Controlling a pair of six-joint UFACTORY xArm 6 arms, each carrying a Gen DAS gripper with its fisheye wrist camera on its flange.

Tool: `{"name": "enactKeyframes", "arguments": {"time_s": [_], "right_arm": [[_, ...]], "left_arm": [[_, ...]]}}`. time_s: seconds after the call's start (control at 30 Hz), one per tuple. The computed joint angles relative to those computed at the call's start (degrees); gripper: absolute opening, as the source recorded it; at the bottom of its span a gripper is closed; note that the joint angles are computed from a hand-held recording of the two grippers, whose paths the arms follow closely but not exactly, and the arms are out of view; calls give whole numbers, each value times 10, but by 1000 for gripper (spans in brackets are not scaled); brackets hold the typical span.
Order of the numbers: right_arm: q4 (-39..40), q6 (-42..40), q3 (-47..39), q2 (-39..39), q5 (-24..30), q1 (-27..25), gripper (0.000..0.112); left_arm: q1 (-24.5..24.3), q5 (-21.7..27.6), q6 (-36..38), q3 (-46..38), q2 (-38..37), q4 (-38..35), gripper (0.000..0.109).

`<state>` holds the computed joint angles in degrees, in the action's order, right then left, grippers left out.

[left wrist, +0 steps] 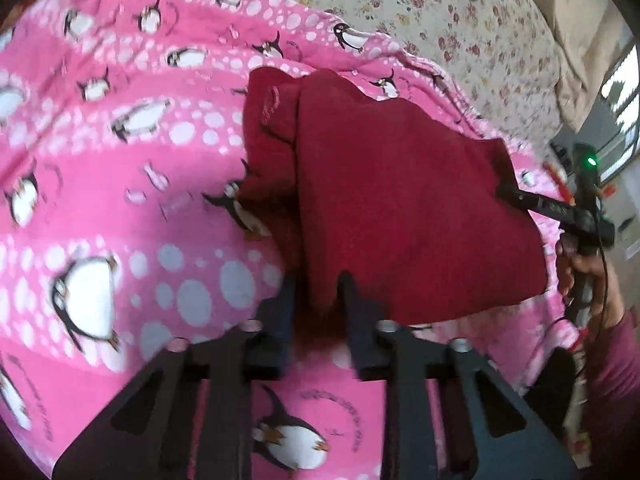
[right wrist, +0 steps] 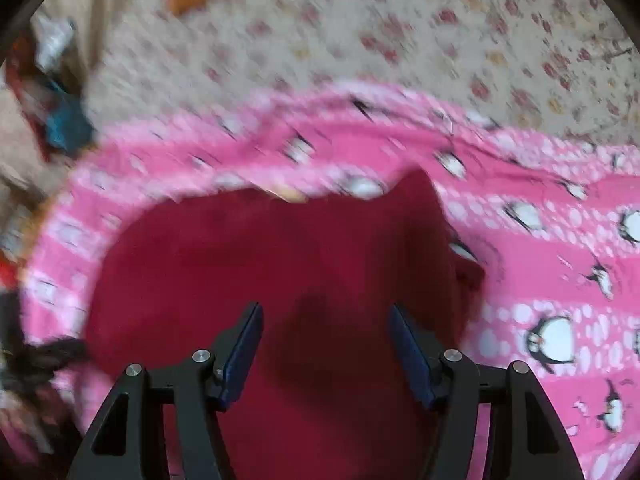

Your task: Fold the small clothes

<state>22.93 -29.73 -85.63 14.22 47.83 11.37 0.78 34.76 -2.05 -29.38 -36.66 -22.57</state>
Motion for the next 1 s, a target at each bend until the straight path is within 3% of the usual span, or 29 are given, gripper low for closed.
{"name": "enactKeyframes", "arguments": {"time_s": [0.07, 0.13, 0.3, 0.47, 0.57, 0.7, 0.93, 1.0], "right_arm": [[-10, 57, -43, 43, 30, -15, 61], [14, 74, -36, 33, 23, -18, 61], [61, -11, -8, -21, 46, 14, 62], [123, -54, -9, -23, 83, 62, 62], [120, -63, 2, -24, 61, 108, 62], [81, -42, -16, 17, 1, 162, 62], [18, 35, -101, 112, -40, 200, 63], [2, 48, -122, 130, -42, 207, 68]], "left_arm": [[13, 10, 14, -5, 1, -13, 11], [24, 17, 21, -5, -6, -21, 8], [17, 12, 2, 20, -35, -2, 8], [0, -5, -65, 25, -47, 55, 8], [-7, -3, -110, 19, -47, 96, 8], [-3, -10, -161, 16, -38, 138, 31], [0, -40, -185, 24, -18, 168, 42], [-3, -49, -198, 27, -15, 181, 42]]}}
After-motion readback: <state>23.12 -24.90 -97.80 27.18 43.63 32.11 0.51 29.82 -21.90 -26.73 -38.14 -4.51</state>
